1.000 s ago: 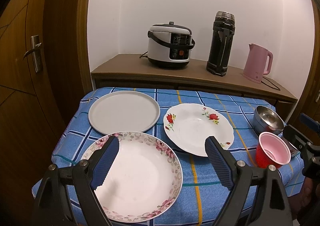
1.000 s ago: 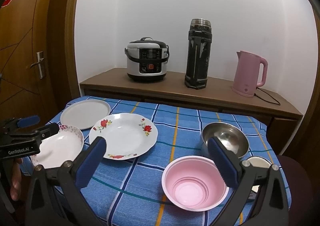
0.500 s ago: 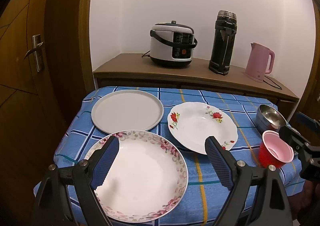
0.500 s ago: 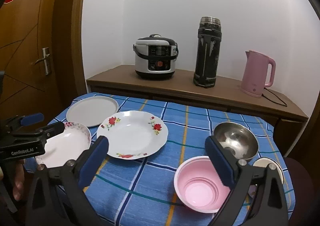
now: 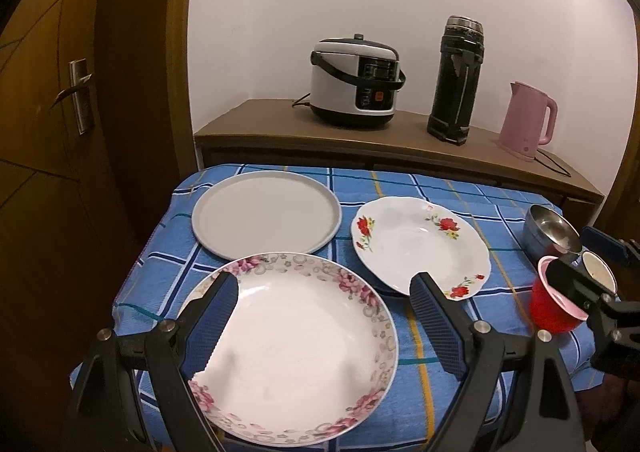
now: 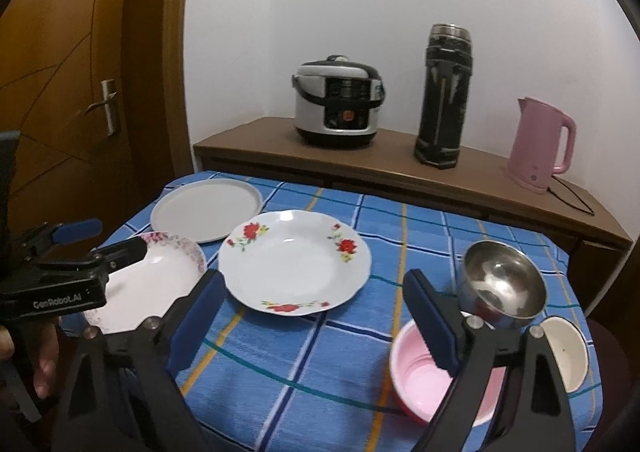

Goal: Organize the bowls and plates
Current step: 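Move both grippers to the pink-floral plate rim and close on it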

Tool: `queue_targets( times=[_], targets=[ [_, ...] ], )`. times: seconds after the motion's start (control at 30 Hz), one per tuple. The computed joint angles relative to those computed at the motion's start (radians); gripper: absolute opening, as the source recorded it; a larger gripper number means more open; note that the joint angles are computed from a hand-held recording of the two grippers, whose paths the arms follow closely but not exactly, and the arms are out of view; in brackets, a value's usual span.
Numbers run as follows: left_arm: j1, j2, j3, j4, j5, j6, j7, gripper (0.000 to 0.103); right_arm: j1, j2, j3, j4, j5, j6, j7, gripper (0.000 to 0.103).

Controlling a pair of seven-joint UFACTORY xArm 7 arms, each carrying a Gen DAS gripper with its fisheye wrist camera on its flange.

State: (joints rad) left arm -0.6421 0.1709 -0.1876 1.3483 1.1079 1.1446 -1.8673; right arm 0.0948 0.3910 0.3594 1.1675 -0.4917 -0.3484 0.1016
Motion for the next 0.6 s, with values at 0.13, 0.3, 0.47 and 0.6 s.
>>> queue_targets(
  times=[0.13, 0.3, 0.47, 0.6],
  targets=[
    [0.005, -0.016, -0.001, -0.022, -0.003, 0.001, -0.01, 0.09, -0.012, 0.019, 0.03, 0.019, -0.02, 0.024, 0.002, 0.09],
    [0.006, -0.044, -0.013, -0.066, -0.016, 0.057, -0.03, 0.09, -0.093, 0.071, 0.158, 0.062, -0.053, 0.099, -0.016, 0.08],
    [0.036, -0.113, -0.033, -0.162, -0.053, 0.07, -0.089, 0.09, -0.13, 0.142, 0.263, 0.114, -0.033, 0.185, -0.097, 0.069],
    [0.065, -0.154, -0.054, -0.224, -0.073, 0.069, -0.126, 0.089, -0.125, 0.18, 0.3, 0.14, -0.002, 0.228, -0.164, 0.061]
  ],
)
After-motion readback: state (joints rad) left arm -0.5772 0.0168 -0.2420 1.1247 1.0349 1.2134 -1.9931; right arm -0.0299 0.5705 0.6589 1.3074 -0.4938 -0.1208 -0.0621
